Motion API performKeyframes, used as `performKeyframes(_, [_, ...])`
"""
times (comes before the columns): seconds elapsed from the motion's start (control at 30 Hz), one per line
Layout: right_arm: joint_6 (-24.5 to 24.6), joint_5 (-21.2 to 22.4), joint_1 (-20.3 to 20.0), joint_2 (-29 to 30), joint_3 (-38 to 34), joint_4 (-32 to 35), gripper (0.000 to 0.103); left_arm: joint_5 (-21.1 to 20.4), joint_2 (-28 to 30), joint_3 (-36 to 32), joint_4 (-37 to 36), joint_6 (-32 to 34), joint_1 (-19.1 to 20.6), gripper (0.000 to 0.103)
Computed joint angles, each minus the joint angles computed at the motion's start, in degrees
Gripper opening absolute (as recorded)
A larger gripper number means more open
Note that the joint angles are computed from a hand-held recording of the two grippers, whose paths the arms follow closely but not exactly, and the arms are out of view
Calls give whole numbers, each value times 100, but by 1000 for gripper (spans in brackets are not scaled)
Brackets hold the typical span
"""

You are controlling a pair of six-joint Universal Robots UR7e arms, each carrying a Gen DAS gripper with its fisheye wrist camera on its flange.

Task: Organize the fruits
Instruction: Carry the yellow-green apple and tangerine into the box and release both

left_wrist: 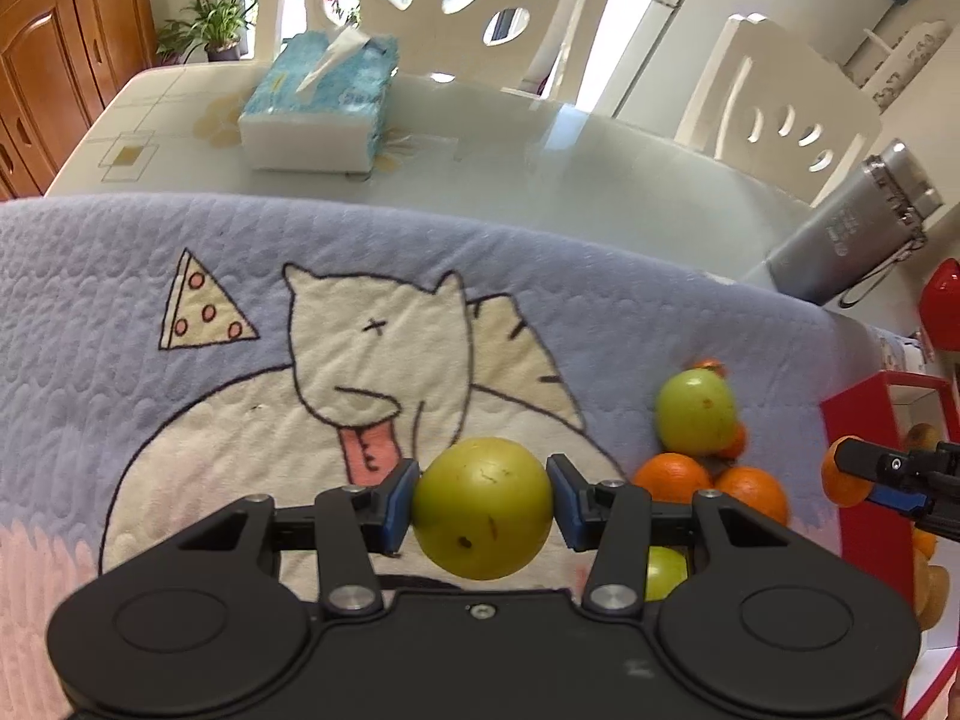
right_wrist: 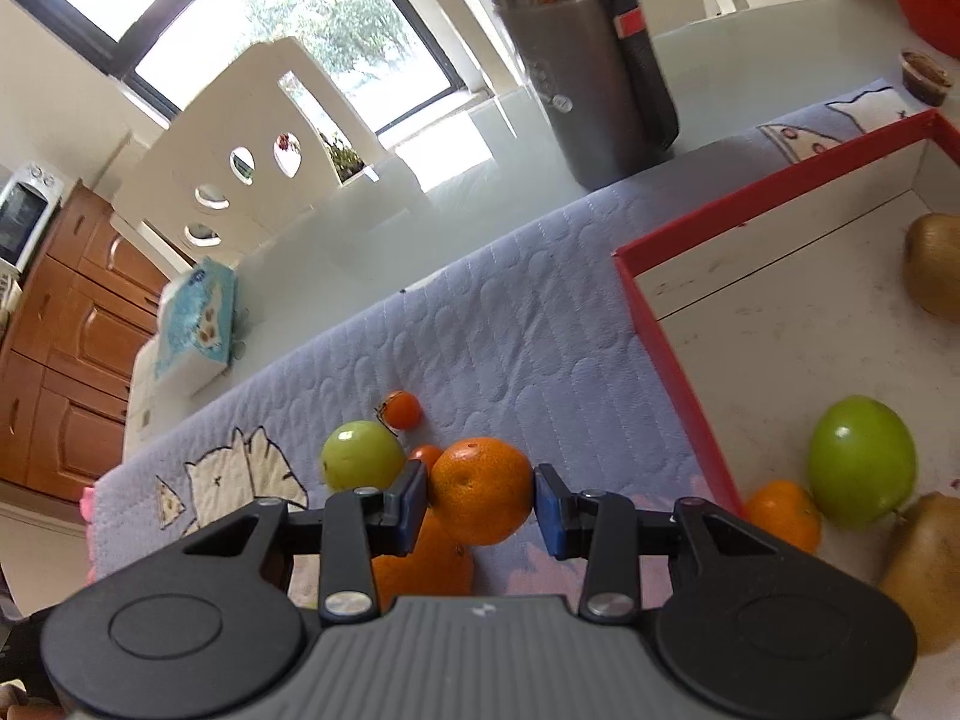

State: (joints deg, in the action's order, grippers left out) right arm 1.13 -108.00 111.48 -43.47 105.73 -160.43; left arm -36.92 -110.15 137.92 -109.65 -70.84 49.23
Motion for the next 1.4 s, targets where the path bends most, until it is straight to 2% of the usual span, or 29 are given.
performKeyframes(0.2, [70, 175, -61, -340, 246, -168, 40, 107, 123, -151, 367, -333, -408, 55])
performKeyframes(0.33, [109, 238, -151, -616, 445, -316, 40, 178, 371, -388, 889, -952, -606, 55])
performKeyframes(0.53, [136, 308, -323, -1052, 717, -543, 40, 223, 797, -537, 566, -743, -788, 55])
performKeyframes(0.77, [143, 290, -644, -1519, 907, -782, 40, 175, 1598, -810, -568, 184, -791, 55])
performKeyframes(0.93, [142, 241, -895, -1755, 923, -866, 40, 79, 2314, -1089, -1674, 1173, -728, 55])
performKeyframes(1.2, [90, 198, -1249, -1909, 886, -855, 40, -398, 3445, -1645, -3103, 2524, -465, 55])
performKeyframes(1.4, [-124, 3, -1320, -1741, 806, -666, 40, -815, 4162, -2122, -3576, 3188, -202, 55])
